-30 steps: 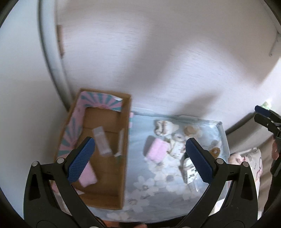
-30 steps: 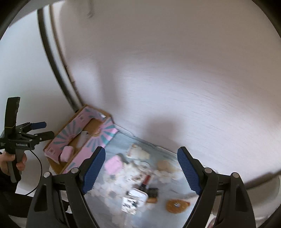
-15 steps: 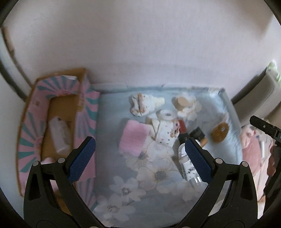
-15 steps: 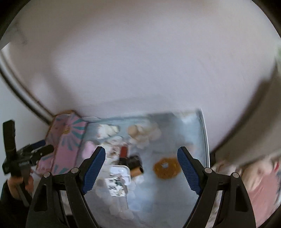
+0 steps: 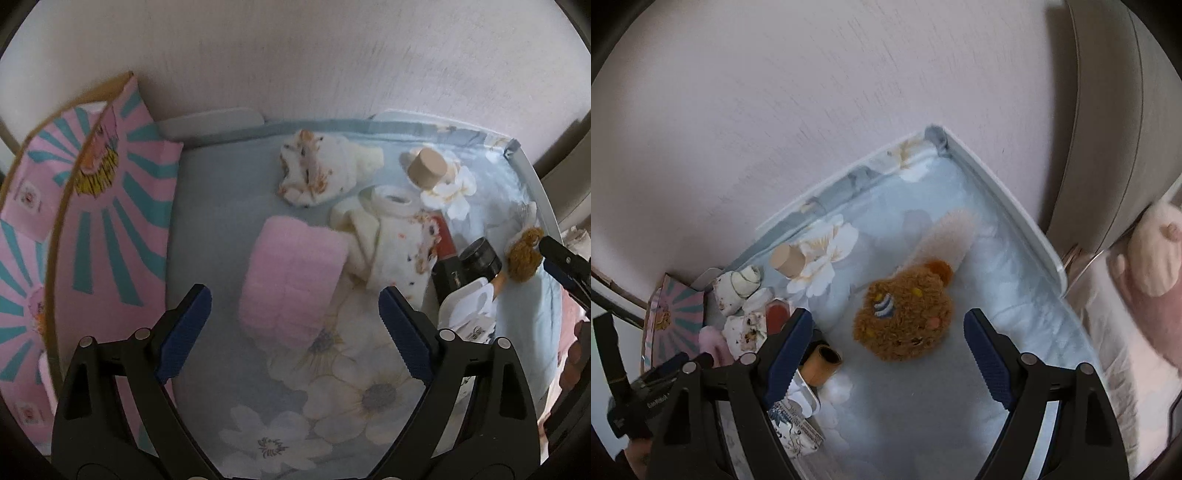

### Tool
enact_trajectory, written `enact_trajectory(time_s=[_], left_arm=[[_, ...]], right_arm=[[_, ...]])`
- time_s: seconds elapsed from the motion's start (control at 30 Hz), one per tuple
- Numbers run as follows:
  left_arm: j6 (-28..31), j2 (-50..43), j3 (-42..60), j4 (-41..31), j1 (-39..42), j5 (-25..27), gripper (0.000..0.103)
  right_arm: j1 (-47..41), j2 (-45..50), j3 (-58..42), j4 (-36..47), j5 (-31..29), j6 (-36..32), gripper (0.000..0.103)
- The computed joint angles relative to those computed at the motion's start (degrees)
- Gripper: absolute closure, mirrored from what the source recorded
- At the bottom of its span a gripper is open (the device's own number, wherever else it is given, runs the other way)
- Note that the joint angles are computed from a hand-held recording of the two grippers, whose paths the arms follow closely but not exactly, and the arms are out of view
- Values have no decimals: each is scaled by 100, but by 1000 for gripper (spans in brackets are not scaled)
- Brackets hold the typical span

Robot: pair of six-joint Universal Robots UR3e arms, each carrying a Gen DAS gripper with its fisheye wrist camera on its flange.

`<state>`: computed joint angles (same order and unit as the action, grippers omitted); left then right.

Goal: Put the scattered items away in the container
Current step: 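Grasp the second pink slipper with the left gripper while the right gripper grasps the teddy bear, then carry the slipper and teddy bear into the cardboard box and release both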

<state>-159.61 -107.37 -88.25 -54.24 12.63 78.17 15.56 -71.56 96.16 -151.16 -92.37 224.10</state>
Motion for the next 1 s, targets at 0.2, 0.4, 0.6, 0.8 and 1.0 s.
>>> enact_trajectory(time_s=[0.2,0.4,0.6,0.8,1.0], left_arm=[[74,-260,161,28,-1,39,23],[310,-433,100,158,-81,197,43],[440,-443,33,156,-40,106,59],[394,-330,37,108,-8,39,61],[420,15,95,-153,148,-200,61]], right_arm=[[-71,110,-11,-73,7,25,22],[-61,338,-310,173,-61,-4,22],[-5,532,-570,406,-254,-27,37],[17,547,-614,510,-344,-95,59],[83,339,-622,421,-483,-238,61]])
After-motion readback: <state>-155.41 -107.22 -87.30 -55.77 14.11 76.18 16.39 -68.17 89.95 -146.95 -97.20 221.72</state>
